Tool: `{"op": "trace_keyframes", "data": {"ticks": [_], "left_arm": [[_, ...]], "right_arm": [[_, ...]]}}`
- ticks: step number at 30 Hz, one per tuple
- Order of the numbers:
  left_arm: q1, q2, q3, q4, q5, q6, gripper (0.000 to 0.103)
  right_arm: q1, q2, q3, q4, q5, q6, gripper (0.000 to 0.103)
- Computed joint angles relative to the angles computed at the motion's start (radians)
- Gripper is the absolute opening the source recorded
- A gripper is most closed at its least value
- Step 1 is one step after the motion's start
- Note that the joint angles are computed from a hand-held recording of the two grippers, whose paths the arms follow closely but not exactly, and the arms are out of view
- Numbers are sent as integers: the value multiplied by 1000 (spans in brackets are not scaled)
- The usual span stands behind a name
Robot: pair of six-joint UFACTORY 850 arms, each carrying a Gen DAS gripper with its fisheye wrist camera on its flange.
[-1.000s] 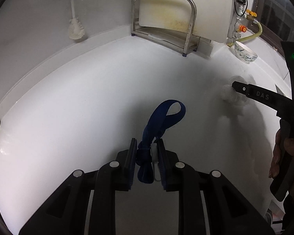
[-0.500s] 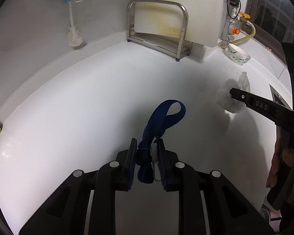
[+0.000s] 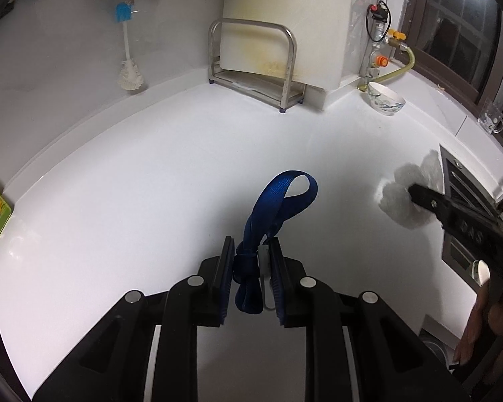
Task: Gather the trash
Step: 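Carry the blue item and plastic bag with both grippers over the grey bin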
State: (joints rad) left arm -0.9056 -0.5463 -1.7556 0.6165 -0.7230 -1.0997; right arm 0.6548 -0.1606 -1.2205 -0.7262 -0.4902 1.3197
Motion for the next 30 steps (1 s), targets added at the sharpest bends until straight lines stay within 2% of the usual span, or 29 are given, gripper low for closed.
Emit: {"op": "trace_keyframes", "data": {"ticks": [7, 16, 30], "left_arm": [[-56, 55, 47, 62, -50, -73, 21], [-159, 90, 75, 98, -163, -189, 21], [-332, 53, 36, 87, -261, -333, 21]], "right_arm": [[72, 144, 127, -38, -43, 82, 10], [152, 350, 290, -14, -95, 95, 10], [239, 568, 469, 133, -131, -46, 10]]}}
